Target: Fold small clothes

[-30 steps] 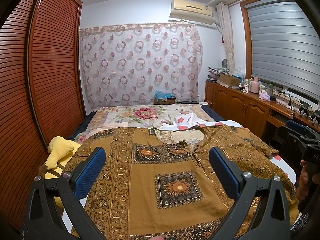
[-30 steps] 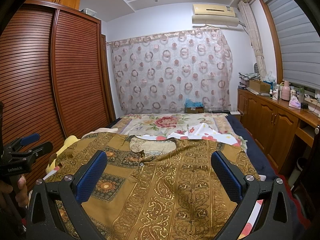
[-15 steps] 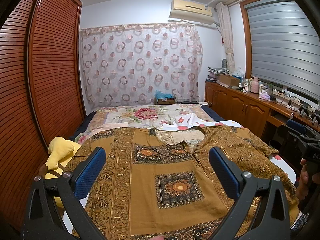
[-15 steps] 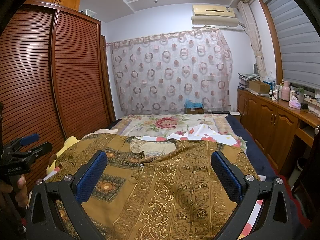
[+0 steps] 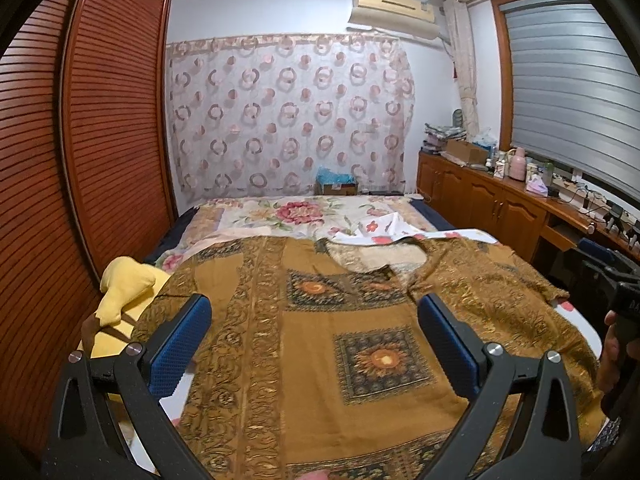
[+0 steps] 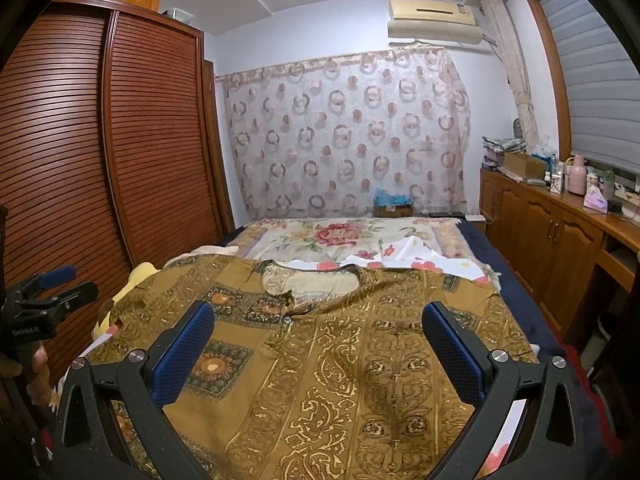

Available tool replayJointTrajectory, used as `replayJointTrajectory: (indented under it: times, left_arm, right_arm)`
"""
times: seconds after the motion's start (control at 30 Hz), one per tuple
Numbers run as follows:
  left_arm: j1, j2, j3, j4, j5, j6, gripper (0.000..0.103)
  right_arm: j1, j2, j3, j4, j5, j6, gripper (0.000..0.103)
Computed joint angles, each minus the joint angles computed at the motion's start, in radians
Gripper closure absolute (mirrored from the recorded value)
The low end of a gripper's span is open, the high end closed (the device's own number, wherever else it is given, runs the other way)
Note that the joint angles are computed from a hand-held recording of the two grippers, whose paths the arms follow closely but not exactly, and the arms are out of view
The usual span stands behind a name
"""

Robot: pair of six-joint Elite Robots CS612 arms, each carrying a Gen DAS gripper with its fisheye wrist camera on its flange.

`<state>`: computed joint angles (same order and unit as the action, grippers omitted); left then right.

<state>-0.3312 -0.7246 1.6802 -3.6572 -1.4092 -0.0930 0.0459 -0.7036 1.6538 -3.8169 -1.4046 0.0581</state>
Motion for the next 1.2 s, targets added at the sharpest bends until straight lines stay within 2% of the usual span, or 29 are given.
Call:
replayJointTrajectory:
  times: [0.43, 0.67, 0.83, 0.93, 1.03, 1.13, 1.2]
  left_arm:
    - [0.051, 0.026, -0.032, 0.122, 0.024, -0.011, 0.0]
    - [0.08, 0.049, -0.054, 0.139, 0.054, -0.038, 0.0]
    - [0.121, 0.064, -0.086, 0.201, -0.003, -0.056, 0.0]
    - [0.147, 0.073, -0.108, 0.24, -0.062, -0.055, 0.001]
    - [0.17, 0.081, -0.14, 0.315, -0.115, -0.06, 0.012]
    - [0.19, 0.093, -0.17, 0.367, -0.159, -0.082, 0.017]
    - [0.208, 0.104, -0.194, 0.41, -0.217, -0.106, 0.022]
  right_arm:
    - [0.004, 0.007, -0.036, 0.076, 0.021, -0.046, 0.0]
    - [0.005, 0.022, -0.072, 0.115, 0.027, -0.065, 0.0]
    - [0.011, 0.033, -0.107, 0.187, 0.056, -0.09, 0.0]
    - [0.009, 0.033, -0.121, 0.242, 0.105, -0.117, 0.0]
    - [0.008, 0.029, -0.127, 0.29, 0.148, -0.146, 0.0]
    - [0.009, 0.026, -0.131, 0.327, 0.171, -0.175, 0.0]
    - [0.007, 0.022, -0.131, 0.354, 0.184, -0.197, 0.0]
